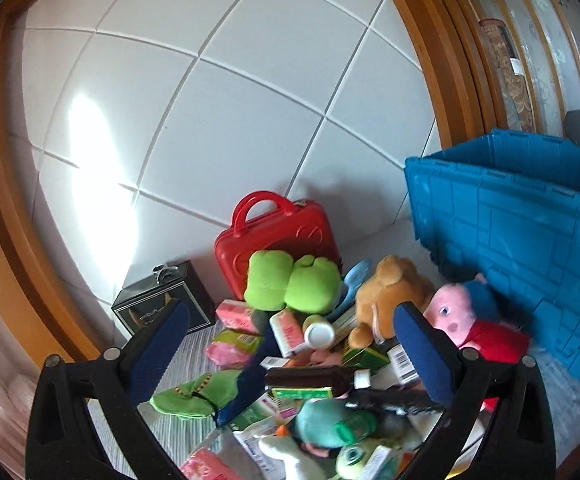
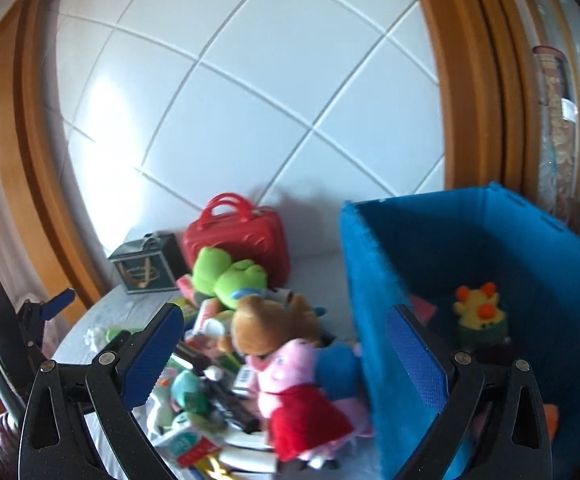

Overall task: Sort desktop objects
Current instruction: 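Move both grippers back to the heap of toys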

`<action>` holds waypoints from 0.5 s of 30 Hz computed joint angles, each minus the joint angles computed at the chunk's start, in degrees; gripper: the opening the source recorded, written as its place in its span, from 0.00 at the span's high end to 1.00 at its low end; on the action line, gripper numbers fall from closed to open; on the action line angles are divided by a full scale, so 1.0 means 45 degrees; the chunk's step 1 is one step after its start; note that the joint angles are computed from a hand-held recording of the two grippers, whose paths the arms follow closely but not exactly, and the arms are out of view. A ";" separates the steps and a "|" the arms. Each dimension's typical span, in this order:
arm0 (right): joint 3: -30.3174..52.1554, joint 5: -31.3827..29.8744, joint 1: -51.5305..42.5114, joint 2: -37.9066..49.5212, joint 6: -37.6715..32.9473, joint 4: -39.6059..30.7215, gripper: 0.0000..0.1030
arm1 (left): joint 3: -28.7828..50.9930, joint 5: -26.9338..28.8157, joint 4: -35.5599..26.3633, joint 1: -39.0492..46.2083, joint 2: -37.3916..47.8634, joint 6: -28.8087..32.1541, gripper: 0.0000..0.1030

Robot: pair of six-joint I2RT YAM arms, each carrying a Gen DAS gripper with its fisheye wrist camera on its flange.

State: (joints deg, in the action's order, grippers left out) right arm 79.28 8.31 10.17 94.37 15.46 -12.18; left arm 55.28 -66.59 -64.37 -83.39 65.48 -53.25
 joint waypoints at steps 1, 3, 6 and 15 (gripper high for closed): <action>0.0333 0.0173 0.0291 0.0446 0.0166 0.0013 0.01 | -0.0714 0.0180 0.0431 0.0272 -0.0837 0.0766 0.00; 0.0901 0.0370 0.0806 0.1285 0.0390 0.0063 0.01 | -0.2331 0.1007 0.2286 0.1210 -0.2855 0.3542 0.00; 0.2039 0.0501 0.1329 0.2646 0.0708 -0.0260 0.01 | -0.4127 0.3273 0.4598 0.3451 -0.4905 0.7577 0.00; 0.6362 0.0270 0.1437 0.6416 0.0293 -0.2023 0.01 | -0.6527 1.0764 0.9632 0.9386 -0.4521 1.3930 0.00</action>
